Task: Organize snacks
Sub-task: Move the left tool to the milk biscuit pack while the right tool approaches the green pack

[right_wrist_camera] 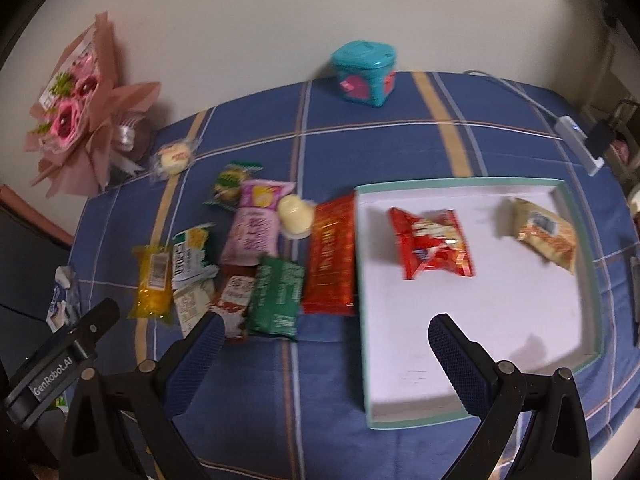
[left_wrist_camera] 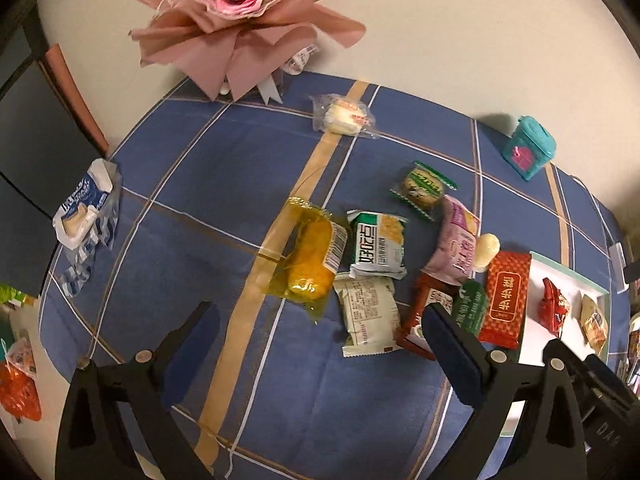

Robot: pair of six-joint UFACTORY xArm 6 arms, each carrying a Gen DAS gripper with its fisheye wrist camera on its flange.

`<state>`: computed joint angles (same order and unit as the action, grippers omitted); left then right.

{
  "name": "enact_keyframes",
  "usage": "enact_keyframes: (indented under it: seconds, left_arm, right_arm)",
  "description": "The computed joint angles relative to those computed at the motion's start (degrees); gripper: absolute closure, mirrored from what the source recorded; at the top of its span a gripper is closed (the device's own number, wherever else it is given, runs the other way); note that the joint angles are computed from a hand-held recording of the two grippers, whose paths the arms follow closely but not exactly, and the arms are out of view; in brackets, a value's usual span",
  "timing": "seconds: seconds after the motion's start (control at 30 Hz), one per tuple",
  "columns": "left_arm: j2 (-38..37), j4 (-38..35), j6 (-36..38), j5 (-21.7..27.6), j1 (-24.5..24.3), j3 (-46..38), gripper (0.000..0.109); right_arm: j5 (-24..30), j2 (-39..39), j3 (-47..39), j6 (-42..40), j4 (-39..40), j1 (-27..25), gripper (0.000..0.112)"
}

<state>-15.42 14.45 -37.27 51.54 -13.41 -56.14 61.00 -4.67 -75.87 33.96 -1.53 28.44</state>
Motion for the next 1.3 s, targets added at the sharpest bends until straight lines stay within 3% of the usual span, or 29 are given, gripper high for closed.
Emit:
enact_keyframes:
  seconds: [0.3, 0.47, 0.67, 0.9, 1.3]
  left_arm:
    - [6.21, -6.56, 3.17, -1.95, 1.08, -1.6, 0.008]
    - [10.46, -9.71, 4.75, -3.85, 0.52, -3.24, 0.008]
    - [14.04, -12.34, 7.09, -5.7, -0.29, -5.14, 0.008]
    - [15.95, -14.31, 8.57, -6.3, -0.78, -5.99, 0.008]
    - [14.65, -13.73, 8.37, -6.05, -1.15, -6.38, 0.009]
  right_arm:
    - [-0.49, 5.41, -1.01, 0.21, 1.67, 0.5, 0.01]
    - [-1.06, 8.05, -0.7, -0.23, 3.32, 0.18, 0.025]
    - [-2.32, 10.43, -1.31, -0.82, 4.69, 0.08, 0.031]
    - [-1.69, 11.97, -2.93, -1.29, 5.55, 0.0, 0.034]
    - [0.03, 11.79, -5.4, -3.38, 8.04, -0.78, 0.048]
